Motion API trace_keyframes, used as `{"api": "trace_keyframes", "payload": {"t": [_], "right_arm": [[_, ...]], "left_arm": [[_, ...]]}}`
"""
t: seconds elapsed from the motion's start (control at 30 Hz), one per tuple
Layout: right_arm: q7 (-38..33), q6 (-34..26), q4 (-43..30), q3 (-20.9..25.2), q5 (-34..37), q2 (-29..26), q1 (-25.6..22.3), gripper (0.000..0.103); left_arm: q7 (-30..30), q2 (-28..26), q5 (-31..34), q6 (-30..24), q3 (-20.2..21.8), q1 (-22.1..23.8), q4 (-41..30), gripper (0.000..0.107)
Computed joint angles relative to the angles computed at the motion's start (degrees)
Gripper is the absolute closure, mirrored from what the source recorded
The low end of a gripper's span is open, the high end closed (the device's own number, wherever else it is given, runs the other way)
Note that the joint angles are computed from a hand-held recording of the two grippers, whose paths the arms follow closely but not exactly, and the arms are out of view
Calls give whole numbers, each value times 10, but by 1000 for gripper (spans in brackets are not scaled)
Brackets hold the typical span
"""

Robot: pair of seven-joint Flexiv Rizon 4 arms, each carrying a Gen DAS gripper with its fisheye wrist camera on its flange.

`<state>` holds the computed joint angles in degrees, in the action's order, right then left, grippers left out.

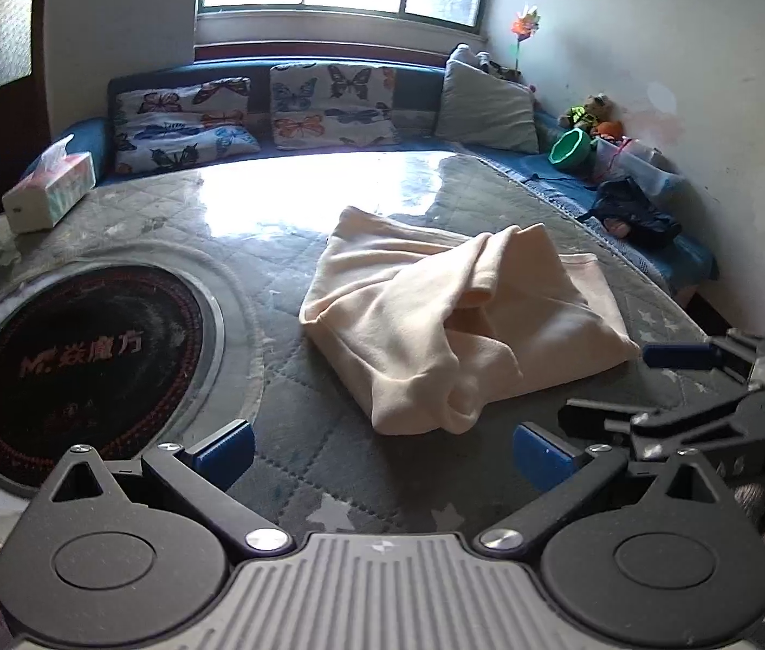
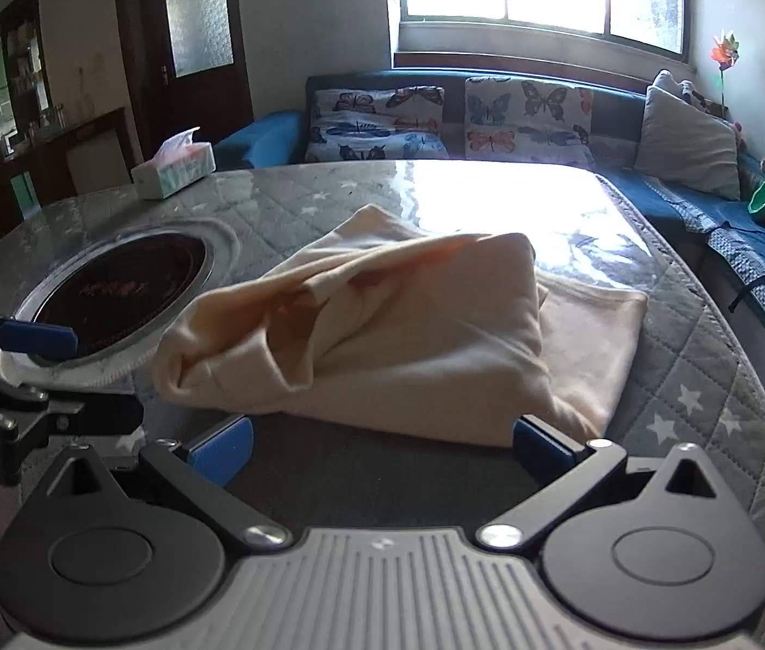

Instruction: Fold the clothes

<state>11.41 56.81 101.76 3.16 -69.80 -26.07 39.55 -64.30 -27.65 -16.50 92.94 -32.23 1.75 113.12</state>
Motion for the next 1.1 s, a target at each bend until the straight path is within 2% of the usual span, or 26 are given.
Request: {"api": "trace_keyframes", "payload": {"t": [0.23,0.37,0.47,0.8,1.1], "right_arm": [[6,-5,-2,3,13,-7,7,0],[18,-7,-8,2,26,-13,13,0],[22,-8,-11,1,35,-18,16,0],[49,-21,3,1,55,-11,18,0],[63,-14,5,1,54,-15,17,0]], "left_arm": [[-40,9,-12,-20,76,-60,-9,4],[-77,11,0,-31,161,-128,-24,4],[-102,10,12,-41,201,-159,-34,4],[-157,3,61,-51,267,-217,-55,4],[-182,3,84,-65,277,-222,-61,4]]}}
